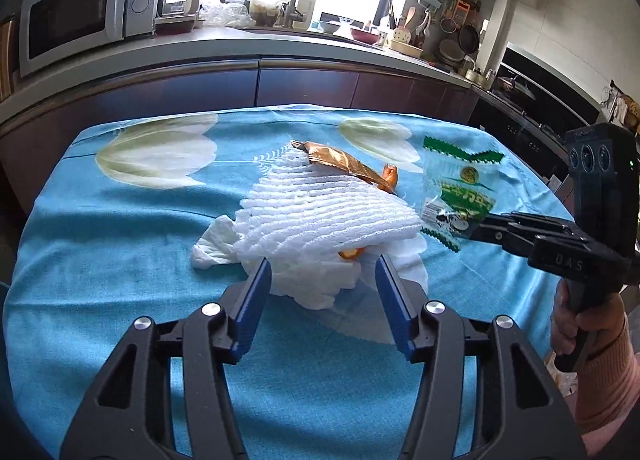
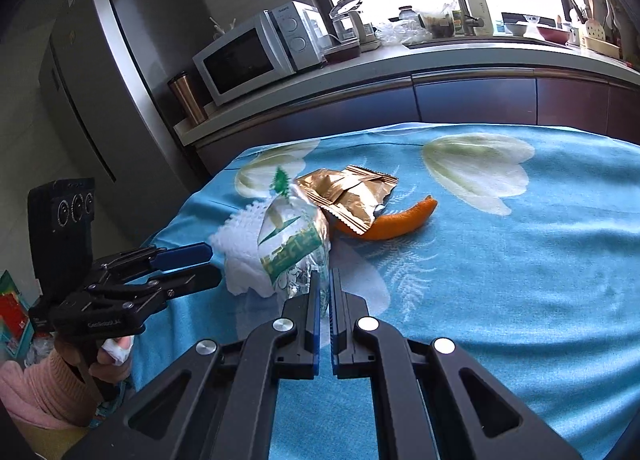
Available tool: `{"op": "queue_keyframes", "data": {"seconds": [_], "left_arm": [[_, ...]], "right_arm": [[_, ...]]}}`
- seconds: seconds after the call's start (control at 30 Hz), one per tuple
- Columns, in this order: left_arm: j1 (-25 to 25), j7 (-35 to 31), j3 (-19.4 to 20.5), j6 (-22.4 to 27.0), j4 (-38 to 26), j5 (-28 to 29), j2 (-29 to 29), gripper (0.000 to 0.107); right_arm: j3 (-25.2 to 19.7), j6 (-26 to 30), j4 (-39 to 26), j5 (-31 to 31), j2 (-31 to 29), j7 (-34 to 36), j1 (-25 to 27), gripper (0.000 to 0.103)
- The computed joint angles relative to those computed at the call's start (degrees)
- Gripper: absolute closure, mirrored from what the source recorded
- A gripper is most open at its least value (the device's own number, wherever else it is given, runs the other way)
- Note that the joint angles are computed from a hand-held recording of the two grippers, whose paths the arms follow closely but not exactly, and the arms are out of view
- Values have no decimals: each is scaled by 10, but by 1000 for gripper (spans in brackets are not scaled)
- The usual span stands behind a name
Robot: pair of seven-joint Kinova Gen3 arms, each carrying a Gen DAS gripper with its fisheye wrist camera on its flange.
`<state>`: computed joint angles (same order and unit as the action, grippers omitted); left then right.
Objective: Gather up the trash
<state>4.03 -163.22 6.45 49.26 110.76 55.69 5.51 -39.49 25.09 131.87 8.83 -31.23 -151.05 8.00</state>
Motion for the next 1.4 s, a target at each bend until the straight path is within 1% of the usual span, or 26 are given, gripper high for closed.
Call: {"op": "queue_keyframes", "data": {"seconds": [0.07,0.17,0.27,0.33,0.47,0.6,0.7,0.77,0.9,1.0,1.07,1.13,1.2,1.23,1.27,1.33,1.4], "left_arm": [[3,16,1,-8,-2,-3,2,54],[1,16,1,0,-4,-1,3,54],[-5,19,0,24,-11,4,9,54],[-12,24,-2,51,-22,7,19,54],[-21,73,3,107,-66,-2,61,54],[-20,128,16,126,-103,-14,100,54],[-26,157,26,137,-123,-12,127,54],[-37,165,33,157,-135,-4,146,54],[-60,170,42,191,-145,20,169,46],[-61,179,42,191,-152,23,179,45],[-50,195,43,177,-160,12,182,45],[-45,219,48,182,-175,5,197,50],[-41,242,53,187,-189,1,212,73],[-38,252,55,187,-195,-5,217,80],[-36,259,57,187,-199,-9,222,94],[-38,257,62,176,-192,-9,221,98],[-45,237,68,166,-179,2,212,101]], "right_arm": [[-8,-3,-2,1,4,0,1,100],[-9,-11,-2,0,7,2,-4,100],[-13,-21,-4,1,15,7,-4,100],[-13,-30,-3,2,22,10,-6,100],[-26,-29,-6,6,25,11,-1,100],[-14,-27,3,-2,11,9,-7,100],[-10,-21,9,-9,1,9,-8,100],[-5,-18,12,-14,-6,10,-11,100],[0,-12,17,-20,-18,14,-10,100],[5,-14,19,-23,-22,18,-8,100],[8,-18,22,-25,-21,22,-6,100],[11,-23,24,-27,-19,26,-7,100],[10,-24,24,-29,-18,29,-6,100],[9,-24,24,-29,-19,30,-4,100],[8,-23,25,-30,-19,30,-3,100],[8,-23,26,-33,-22,30,-2,100],[9,-20,27,-34,-24,32,-1,100]]}}
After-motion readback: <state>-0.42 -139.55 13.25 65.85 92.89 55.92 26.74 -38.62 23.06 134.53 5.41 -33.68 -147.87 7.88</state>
